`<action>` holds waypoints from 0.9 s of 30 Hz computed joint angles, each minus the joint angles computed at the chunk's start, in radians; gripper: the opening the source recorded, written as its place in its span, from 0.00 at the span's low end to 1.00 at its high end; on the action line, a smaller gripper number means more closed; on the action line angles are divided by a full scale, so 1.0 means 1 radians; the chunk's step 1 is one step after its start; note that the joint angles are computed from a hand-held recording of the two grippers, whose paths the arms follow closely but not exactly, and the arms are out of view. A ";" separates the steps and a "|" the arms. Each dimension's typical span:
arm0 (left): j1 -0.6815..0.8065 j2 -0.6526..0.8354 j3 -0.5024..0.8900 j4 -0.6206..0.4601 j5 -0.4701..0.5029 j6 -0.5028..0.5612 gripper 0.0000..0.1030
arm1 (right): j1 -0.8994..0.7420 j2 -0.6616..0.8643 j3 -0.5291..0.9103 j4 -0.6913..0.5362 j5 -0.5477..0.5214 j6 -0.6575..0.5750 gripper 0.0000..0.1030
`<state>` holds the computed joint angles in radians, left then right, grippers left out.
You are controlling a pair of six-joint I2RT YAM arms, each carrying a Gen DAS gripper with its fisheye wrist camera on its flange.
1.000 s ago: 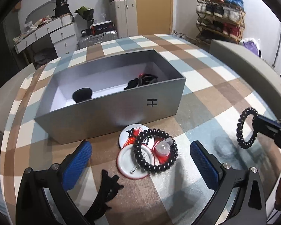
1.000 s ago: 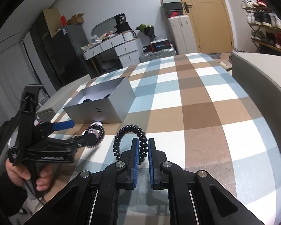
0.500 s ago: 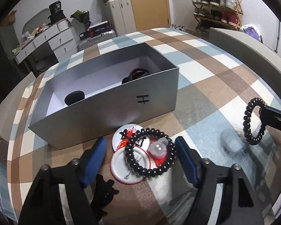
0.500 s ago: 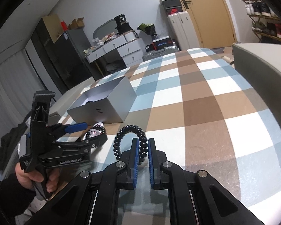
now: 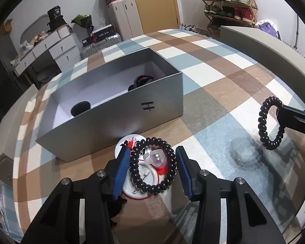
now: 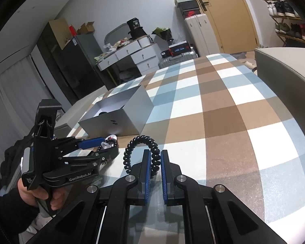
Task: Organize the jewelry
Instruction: 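Grasp the black beaded bracelet with the left tool while the right tool holds the coil tie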
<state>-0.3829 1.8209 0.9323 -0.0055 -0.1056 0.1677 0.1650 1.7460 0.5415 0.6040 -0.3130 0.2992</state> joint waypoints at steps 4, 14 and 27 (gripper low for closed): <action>0.003 -0.019 0.001 -0.030 0.011 -0.010 0.39 | 0.005 -0.006 -0.002 0.000 -0.004 -0.003 0.09; 0.000 -0.105 -0.012 -0.076 0.069 -0.037 0.39 | 0.011 -0.022 -0.019 0.027 -0.017 0.003 0.09; 0.089 -0.220 -0.044 -0.134 0.178 -0.087 0.39 | 0.106 -0.072 0.006 -0.009 0.014 -0.002 0.09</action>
